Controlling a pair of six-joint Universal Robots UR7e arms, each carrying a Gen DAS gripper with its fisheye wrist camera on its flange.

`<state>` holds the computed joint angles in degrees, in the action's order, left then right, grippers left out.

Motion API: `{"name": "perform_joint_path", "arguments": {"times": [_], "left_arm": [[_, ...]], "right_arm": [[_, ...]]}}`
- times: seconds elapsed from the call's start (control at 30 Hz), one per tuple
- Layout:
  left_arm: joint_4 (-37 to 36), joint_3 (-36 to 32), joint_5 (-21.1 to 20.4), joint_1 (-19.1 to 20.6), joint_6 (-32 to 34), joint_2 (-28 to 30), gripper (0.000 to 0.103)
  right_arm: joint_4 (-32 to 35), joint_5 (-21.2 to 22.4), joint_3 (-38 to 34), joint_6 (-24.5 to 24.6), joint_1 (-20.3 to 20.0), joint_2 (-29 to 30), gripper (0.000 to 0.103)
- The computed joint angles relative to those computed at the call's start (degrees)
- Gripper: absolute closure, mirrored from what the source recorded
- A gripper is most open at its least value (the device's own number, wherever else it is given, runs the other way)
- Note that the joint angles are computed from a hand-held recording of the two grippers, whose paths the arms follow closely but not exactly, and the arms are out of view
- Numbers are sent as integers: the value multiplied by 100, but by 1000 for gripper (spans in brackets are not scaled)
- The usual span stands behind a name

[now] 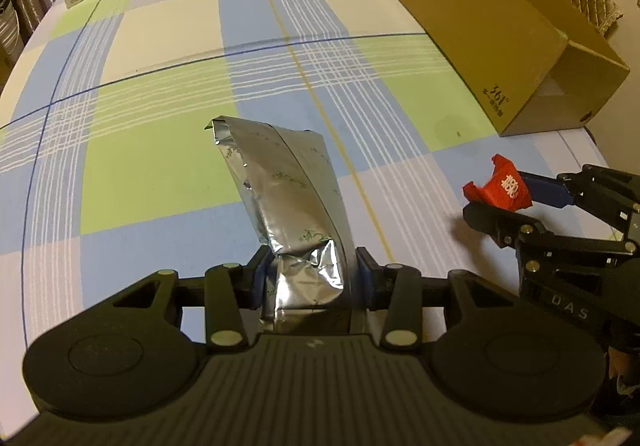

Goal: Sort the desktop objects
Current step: 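Carry the candy packet with the right tool while the left tool carries the foil pouch to the cardboard box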

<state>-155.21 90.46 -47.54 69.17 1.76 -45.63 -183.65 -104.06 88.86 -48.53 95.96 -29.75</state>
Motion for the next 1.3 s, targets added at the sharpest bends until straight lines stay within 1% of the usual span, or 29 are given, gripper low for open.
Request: {"name": "perform_joint_path", "arguments": {"times": [0.47,0.8,1.03,1.17,1.3], "left_arm": [[-401,479,182,-345,-112,-323,65],[-642,570,242,-573,13,-361,65],[-694,441,207,-742,131,-259,65],[-693,224,129,-828,263,-105,65],[-658,-95,-3,-913,420,108,65]], "right_arm": [[-324,136,463,89,55,-425,64],[-588,229,694,141,41,-691,64],[-733,291,805,220,-1,-900,64],[-756,367,771,314,-43,-1045,64],[-806,412,593,395,-71,-1142,64]]}}
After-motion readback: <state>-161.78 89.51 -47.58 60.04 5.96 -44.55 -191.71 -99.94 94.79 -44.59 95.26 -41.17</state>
